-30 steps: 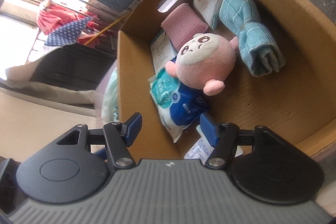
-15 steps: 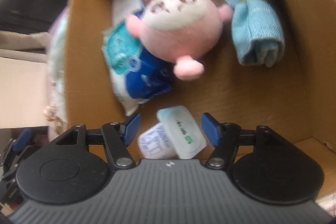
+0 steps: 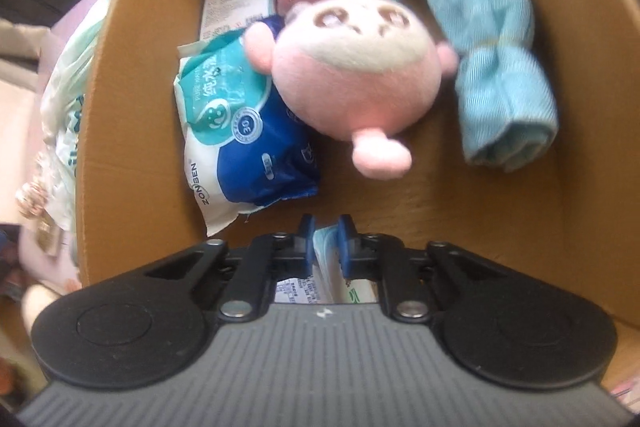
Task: Organize soft objects
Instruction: 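Press the yogurt cup down into the box with the right gripper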
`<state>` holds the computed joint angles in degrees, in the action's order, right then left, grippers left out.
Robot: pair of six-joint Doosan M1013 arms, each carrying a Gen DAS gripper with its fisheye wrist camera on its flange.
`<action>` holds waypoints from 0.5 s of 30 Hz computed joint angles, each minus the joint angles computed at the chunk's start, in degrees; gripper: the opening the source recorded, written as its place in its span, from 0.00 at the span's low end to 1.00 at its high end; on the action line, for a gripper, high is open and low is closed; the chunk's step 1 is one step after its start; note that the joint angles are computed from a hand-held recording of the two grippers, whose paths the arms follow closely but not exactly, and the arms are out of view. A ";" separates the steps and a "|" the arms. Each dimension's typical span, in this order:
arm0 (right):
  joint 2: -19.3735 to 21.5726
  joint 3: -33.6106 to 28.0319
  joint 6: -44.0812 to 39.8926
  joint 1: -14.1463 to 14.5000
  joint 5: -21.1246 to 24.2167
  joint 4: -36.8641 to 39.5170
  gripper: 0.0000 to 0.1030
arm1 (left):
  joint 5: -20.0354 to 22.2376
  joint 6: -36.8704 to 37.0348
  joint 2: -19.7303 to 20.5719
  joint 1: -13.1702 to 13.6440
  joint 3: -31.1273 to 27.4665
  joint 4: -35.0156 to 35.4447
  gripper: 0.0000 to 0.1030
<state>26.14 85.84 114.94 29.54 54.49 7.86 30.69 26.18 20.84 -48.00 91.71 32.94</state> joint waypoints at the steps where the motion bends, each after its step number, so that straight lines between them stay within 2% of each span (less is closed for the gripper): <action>1: -0.21 -0.10 0.88 0.42 -0.08 -1.95 0.08 | -0.23 -0.09 -0.08 0.05 0.14 -0.09 0.52; 9: -1.53 -1.14 6.39 3.94 0.72 -18.70 0.01 | -2.50 -1.65 -0.74 0.33 1.62 0.22 0.52; 15: -1.50 -2.13 6.93 5.93 0.63 -20.40 0.01 | -3.58 -4.10 -1.65 0.40 3.06 1.50 0.51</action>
<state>24.64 83.71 121.87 35.48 55.12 -12.54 27.12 22.07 19.19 -47.59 94.76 34.44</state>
